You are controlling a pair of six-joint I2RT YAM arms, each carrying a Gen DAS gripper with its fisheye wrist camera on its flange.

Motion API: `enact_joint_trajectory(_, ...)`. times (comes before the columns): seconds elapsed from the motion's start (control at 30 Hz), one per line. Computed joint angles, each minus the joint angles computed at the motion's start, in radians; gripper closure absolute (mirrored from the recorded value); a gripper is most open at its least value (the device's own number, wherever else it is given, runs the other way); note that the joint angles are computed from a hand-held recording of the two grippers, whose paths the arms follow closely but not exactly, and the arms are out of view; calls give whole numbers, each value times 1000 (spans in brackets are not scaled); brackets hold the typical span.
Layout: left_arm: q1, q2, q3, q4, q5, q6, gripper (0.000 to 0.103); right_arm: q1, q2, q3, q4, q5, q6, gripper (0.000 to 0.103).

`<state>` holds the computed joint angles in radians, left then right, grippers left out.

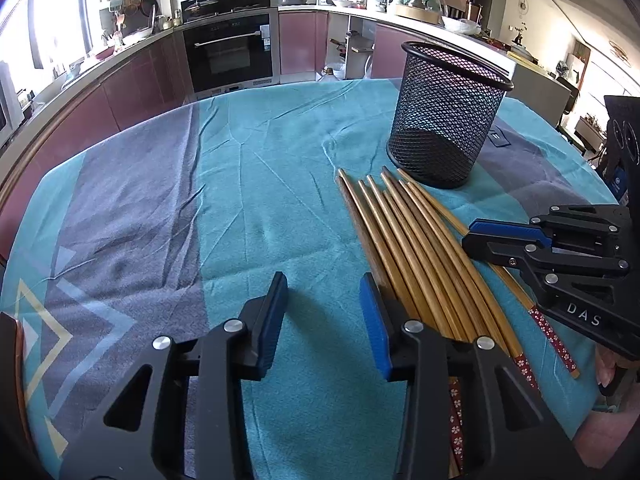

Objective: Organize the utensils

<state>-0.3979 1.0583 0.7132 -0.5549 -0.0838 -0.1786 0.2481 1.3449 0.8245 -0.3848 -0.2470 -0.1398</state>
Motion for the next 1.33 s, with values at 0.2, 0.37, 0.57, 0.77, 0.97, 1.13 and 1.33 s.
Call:
enact_joint_trajectory(0.2, -2, -7, -2, -5, -6, -2, 65, -6, -2, -3, 2, -7, -2, 96)
enact_joint_trajectory(0.37, -7, -5, -3, -3, -12, -6, 65, -10, -2, -2, 0, -14, 2, 96)
enact_joint_trajectory(0.57, 10, -19, -13, 0, -11, -24, 40, -47, -33, -18, 13, -41, 7, 50)
enact_joint_trajectory(0.77, 51, -48, -23, 4, -17, -52, 18, -118, -78, -50, 58, -70, 39, 15)
enact_joint_trajectory(0.97, 67, -78, -31, 9, -49, -60, 11, -165, -95, -65, 76, -91, 51, 13)
enact_joint_trajectory(1.13, 51, -95, -28, 4, -101, -74, 5, -186, -104, -75, 91, -106, 54, 8)
enact_joint_trajectory(1.33, 135, -2, 25, -37, -75, -123, 6, -231, -83, -61, 97, -93, 52, 7)
